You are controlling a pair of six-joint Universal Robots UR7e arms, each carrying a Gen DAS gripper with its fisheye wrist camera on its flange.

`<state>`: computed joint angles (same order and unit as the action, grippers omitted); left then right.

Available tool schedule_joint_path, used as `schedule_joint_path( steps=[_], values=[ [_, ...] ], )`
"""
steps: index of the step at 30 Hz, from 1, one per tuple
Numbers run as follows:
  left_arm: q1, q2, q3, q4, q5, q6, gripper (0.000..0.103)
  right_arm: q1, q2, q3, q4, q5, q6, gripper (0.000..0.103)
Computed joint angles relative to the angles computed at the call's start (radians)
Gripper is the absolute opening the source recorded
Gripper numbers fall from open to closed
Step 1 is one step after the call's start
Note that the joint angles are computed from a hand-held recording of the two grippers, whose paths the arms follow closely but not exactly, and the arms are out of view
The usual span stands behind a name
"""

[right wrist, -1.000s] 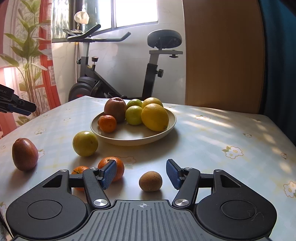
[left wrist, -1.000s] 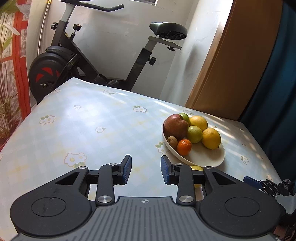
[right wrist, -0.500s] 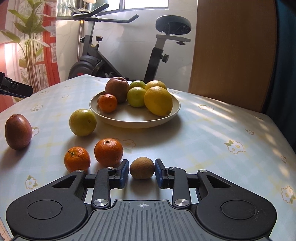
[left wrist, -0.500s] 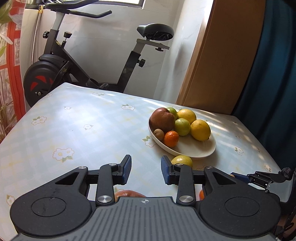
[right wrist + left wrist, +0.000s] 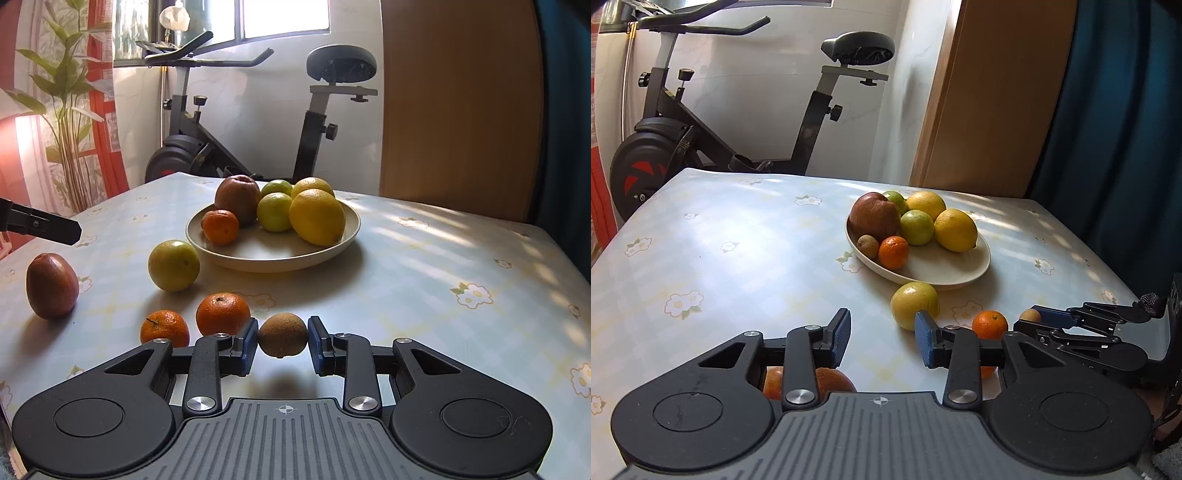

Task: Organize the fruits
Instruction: 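Move the right tool to the brown kiwi while the left tool moves to a tangerine, then grasp the kiwi with the right gripper while the left gripper grasps the tangerine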

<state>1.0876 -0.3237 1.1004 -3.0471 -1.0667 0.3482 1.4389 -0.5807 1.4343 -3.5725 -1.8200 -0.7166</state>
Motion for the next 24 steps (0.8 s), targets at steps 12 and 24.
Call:
schedule_joint_path(
  steps=[12, 24],
  values=[
    [-0.02, 0.082, -0.166, 0.227, -0.073, 0.047, 0.042, -0.017, -0.006, 0.014, -0.055, 0.039, 0.075, 0.027],
    [0.004, 0.122, -0.232, 0.418, -0.108, -0.001, 0.041, -0.019, -0.008, 0.024, -0.065, 0.056, 0.079, 0.027]
  ],
)
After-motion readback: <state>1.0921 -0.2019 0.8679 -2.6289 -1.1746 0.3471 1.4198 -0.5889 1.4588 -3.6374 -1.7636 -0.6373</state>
